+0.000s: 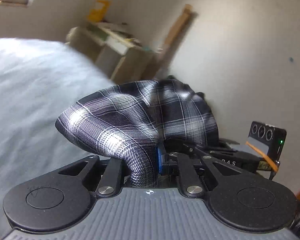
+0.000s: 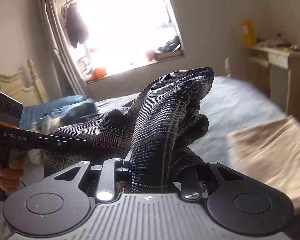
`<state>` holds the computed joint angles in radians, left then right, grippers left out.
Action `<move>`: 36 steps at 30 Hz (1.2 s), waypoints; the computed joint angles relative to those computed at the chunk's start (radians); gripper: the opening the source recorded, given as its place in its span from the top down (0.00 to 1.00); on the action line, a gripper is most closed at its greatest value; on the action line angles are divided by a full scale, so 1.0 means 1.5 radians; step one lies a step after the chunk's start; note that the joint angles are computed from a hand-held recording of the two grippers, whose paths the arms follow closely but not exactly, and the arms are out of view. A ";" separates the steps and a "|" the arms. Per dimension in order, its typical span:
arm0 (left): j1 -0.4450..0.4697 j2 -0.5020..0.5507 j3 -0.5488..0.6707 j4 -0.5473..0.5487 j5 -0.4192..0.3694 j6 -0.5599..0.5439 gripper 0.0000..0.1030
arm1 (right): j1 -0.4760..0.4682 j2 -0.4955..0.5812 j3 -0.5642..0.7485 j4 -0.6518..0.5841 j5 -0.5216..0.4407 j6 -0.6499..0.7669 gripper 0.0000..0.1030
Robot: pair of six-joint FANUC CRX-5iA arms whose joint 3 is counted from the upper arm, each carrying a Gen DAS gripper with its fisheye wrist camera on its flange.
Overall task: Fold clothes
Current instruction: 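Lift the folded pants off the bed with both grippers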
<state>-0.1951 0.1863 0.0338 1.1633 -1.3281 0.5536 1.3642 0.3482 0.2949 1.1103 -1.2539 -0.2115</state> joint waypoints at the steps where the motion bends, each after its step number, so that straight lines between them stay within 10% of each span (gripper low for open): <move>1: -0.024 0.010 0.007 0.010 0.015 0.001 0.88 | -0.002 -0.026 -0.029 0.002 -0.008 -0.002 0.71; 17: -0.218 0.162 0.121 0.067 0.119 0.045 0.88 | -0.036 -0.288 -0.324 -0.011 -0.008 -0.001 0.71; 30: -0.224 0.214 0.157 -0.021 0.152 0.126 0.88 | -0.155 -0.352 -0.432 -0.115 0.208 0.043 0.70; 36: -0.215 0.229 0.163 -0.035 0.148 0.150 0.88 | -0.180 -0.348 -0.463 -0.132 0.225 -0.046 0.48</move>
<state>-0.5175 0.5295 0.2780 1.1108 -1.1061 0.7785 1.0939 -0.1744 -0.4000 0.9122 -0.9169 -0.2806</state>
